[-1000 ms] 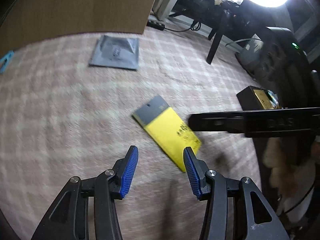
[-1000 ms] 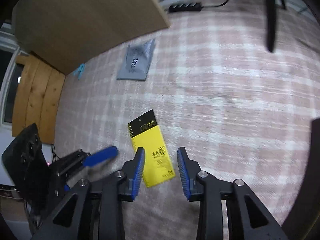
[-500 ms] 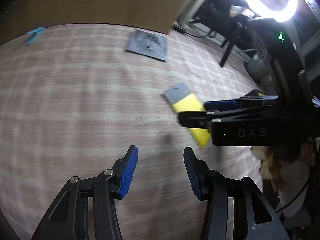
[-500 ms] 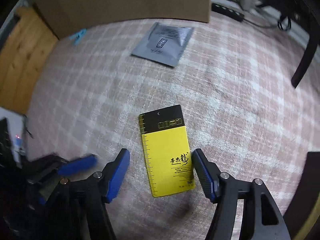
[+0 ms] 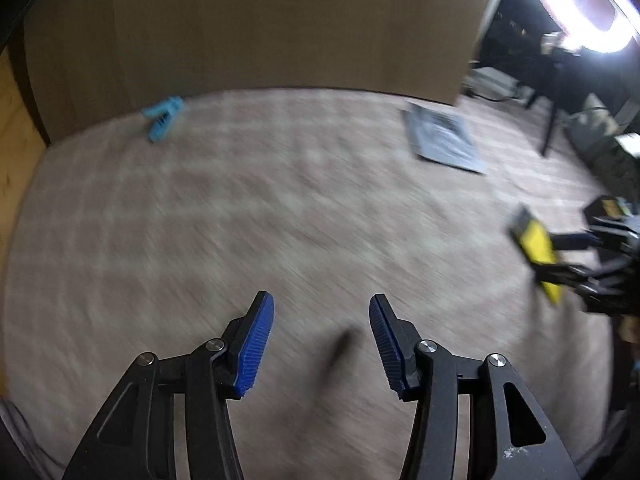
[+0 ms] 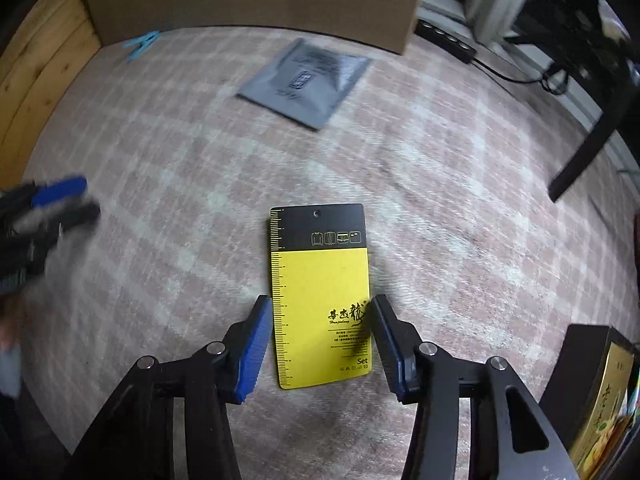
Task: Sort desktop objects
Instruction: 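Grasp the blue clothespin with the left tool while the right tool holds the yellow card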
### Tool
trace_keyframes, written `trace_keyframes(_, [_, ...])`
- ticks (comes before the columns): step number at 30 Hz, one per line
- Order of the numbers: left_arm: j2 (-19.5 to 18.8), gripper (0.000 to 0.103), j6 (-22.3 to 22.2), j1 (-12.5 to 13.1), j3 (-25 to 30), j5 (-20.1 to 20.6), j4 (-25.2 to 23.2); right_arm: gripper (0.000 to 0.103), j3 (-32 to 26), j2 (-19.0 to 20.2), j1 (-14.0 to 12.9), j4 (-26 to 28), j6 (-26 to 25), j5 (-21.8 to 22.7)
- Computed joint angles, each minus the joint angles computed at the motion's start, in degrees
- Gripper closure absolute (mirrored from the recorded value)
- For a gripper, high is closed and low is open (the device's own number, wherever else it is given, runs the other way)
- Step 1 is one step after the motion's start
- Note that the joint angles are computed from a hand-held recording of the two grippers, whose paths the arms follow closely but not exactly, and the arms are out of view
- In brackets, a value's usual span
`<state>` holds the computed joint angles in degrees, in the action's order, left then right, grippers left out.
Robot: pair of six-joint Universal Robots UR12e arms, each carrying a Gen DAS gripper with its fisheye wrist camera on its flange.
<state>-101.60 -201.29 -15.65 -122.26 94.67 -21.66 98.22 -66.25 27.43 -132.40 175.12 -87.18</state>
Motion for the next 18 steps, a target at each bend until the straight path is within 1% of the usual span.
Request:
trace_keyframes(3, [-1.02,0.047,1.53,2.59,1.23,3.63,-1.57,0.057,-0.14,0.02,-0.24,-0.26,0.74,0.17])
trace_keyframes(4, [-1.33,0.044,1.54,3.79,1.57,4.32,-1.95,0.057,-0.32,0.14,-0.33,-0.50,1.30,0.04])
trace_keyframes(5, [-1.52,0.042,1.60,5.10,1.61,4.08,-1.32,0.057,-0.45,0.22,-0.37,-0.61,1.65,-0.02])
trace_keyframes(7, [-1.93,0.042,1.38,7.25,2.04,4.51,-0.96,0.057,-1.06,0.58,-0.54,-0.77,2.73,-0.09])
trace_keyframes(10, [-2.61,0.041,3.14,9.71,2.90,3.71,0.21,0.057,-1.97,1.13,-0.73,-0.99,3.87,-0.39])
trace_keyframes(13, [-3.55,0.034,5.99,10.71,4.08,3.13,1.11,0.057,-3.16,1.73,-1.03,-0.53,4.76,-0.55])
trace_keyframes(18, [-5.82,0.033,8.03,11.40,6.63,4.86,0.47,0.057,-4.18,2.04,-1.25,0.17,5.32,-0.93])
